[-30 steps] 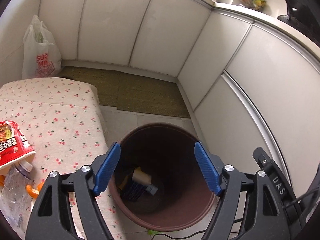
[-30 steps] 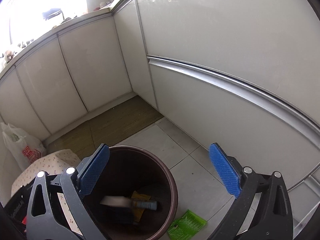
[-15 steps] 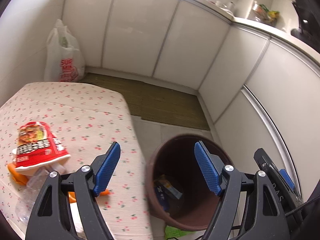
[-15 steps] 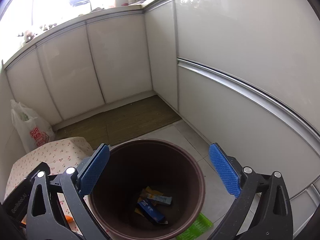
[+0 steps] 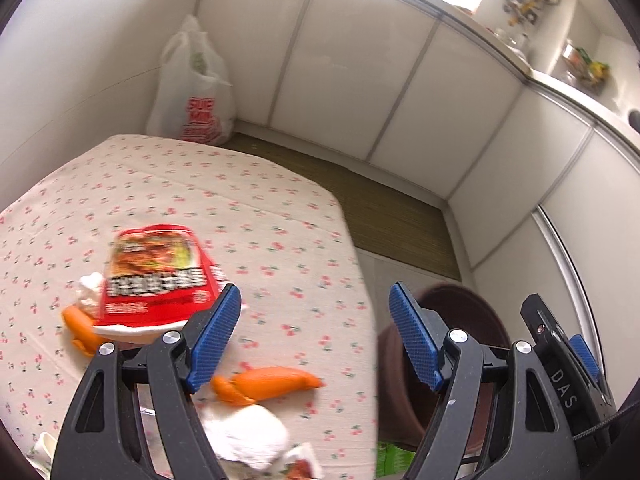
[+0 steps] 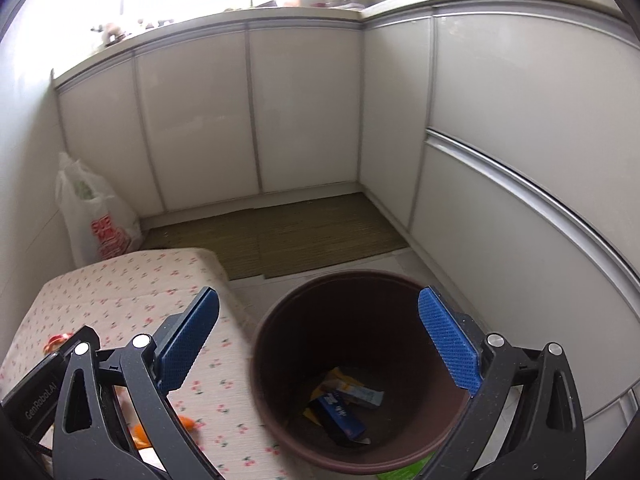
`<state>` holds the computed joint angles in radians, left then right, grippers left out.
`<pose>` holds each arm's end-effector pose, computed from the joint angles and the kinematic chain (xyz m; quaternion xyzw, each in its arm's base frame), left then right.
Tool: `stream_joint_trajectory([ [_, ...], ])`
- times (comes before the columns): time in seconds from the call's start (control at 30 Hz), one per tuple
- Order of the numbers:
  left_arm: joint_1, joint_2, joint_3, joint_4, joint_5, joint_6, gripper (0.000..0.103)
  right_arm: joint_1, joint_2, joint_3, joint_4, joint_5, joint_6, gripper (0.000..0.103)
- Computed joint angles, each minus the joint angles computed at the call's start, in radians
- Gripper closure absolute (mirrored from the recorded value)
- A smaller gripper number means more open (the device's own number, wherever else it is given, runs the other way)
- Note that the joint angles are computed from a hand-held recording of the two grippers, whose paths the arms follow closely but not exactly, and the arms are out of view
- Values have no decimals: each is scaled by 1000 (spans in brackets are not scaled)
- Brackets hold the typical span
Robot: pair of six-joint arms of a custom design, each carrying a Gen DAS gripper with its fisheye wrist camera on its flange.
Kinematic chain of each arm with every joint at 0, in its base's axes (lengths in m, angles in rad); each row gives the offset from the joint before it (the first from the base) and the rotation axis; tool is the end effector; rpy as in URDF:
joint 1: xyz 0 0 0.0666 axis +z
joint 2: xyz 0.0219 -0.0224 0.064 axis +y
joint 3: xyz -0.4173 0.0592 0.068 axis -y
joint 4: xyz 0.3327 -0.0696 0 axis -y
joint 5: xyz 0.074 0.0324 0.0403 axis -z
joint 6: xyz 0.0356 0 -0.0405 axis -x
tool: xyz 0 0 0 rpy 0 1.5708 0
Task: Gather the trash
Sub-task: 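Move both tools back to the table toward the red noodle cup, then grasp the red noodle cup with the right tool while the left tool reaches the carrot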
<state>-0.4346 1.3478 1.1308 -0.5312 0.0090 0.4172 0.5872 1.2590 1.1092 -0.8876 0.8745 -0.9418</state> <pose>0.3634 -0.1695 0.4063 0.0098 0.9165 -0.1689 0.3624 0.2956 0.1634 0.4155 0.2640 0.8405 -0.1296 0.4551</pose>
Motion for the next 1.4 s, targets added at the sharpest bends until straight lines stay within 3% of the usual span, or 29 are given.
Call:
stream_joint_trajectory([
  [0.43,226,-19,-52,-12,83,-15,28,75,153,118,81,-82,127,7],
  [0.83,430,1,-74,-12,175,-55,28,141,322,278,82,-169,232,7],
  [0.97,501,14,-80,-9,220,-68,28,148,373,328,59,-297,241,7],
  [1.13,584,29,-84,-8,286,-76,28,142,390,325,97,-551,134,12],
  [1.4,683,53,-87,-8,364,-114,28,139,461,359,158,-718,16,14],
])
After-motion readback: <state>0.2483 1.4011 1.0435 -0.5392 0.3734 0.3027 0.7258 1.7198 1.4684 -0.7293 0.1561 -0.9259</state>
